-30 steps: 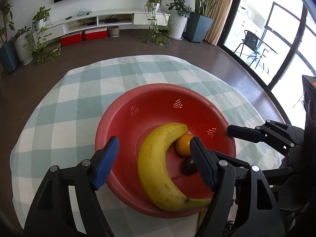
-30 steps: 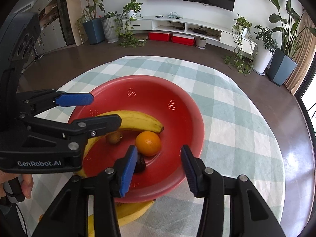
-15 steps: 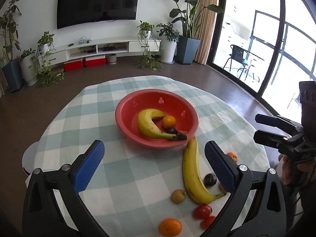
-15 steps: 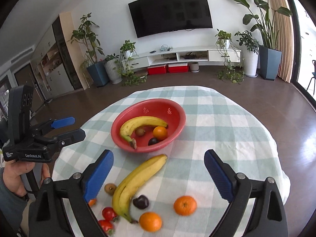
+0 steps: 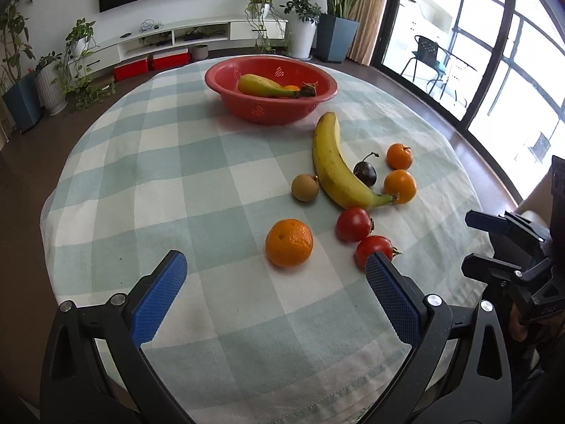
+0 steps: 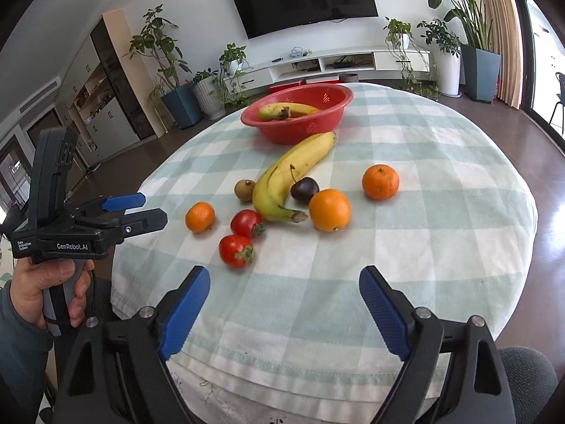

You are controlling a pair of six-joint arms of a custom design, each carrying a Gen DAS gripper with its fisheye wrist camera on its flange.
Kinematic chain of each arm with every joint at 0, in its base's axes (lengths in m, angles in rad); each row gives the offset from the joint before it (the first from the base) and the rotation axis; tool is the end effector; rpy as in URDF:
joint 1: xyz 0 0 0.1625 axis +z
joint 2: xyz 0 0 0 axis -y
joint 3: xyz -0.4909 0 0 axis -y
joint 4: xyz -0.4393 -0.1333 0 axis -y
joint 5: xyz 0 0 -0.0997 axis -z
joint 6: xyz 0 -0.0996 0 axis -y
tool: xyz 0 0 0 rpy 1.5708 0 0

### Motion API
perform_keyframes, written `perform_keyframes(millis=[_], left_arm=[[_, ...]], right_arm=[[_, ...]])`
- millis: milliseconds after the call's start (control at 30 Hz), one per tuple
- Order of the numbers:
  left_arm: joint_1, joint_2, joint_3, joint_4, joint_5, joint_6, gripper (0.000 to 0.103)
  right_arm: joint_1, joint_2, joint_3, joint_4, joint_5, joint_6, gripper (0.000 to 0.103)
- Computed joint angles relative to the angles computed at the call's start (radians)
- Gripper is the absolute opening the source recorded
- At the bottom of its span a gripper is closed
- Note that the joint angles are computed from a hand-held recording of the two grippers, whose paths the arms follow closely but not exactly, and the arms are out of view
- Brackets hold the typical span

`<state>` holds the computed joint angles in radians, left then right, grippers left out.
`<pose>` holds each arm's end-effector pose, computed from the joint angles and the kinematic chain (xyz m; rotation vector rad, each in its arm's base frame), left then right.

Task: Organize fruits
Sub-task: 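Withdraw both tools from the basin toward the remaining fruit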

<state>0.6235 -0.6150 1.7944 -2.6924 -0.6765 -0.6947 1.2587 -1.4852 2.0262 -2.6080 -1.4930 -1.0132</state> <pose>-0.4163 -0.5592 -0.0284 0.3320 2.3533 -0.7872 -0.0357 -0.5701 0.3855 0.9975 -2.6469 0.6326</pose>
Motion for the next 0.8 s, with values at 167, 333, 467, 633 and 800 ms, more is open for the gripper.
perform_keyframes(millis=[167, 333, 467, 633, 800], left_arm=[[0.016, 0.004, -0.034, 0.028, -0.021, 0.074, 0.102], [0.041, 0.020, -0.087, 0.126, -0.054, 0.132, 0.102], [0.058, 0.030, -0.114, 0.163, -0.071, 0.155, 0.098], [0.080, 0.039, -0.138, 0.191, -0.094, 0.165, 0.082], [0.094, 0.045, -0.147, 0.202, -0.102, 0.165, 0.082]], right_arm=[[0.005, -0.007, 0.015, 0.009, -0.007, -0.004, 0.089], [0.006, -0.006, 0.016, 0.009, -0.015, 0.006, 0.089], [0.010, 0.000, 0.014, 0.015, -0.030, 0.008, 0.089], [0.012, 0.006, 0.014, 0.024, -0.052, 0.009, 0.089], [0.018, 0.016, 0.013, 0.012, -0.070, 0.016, 0.089]])
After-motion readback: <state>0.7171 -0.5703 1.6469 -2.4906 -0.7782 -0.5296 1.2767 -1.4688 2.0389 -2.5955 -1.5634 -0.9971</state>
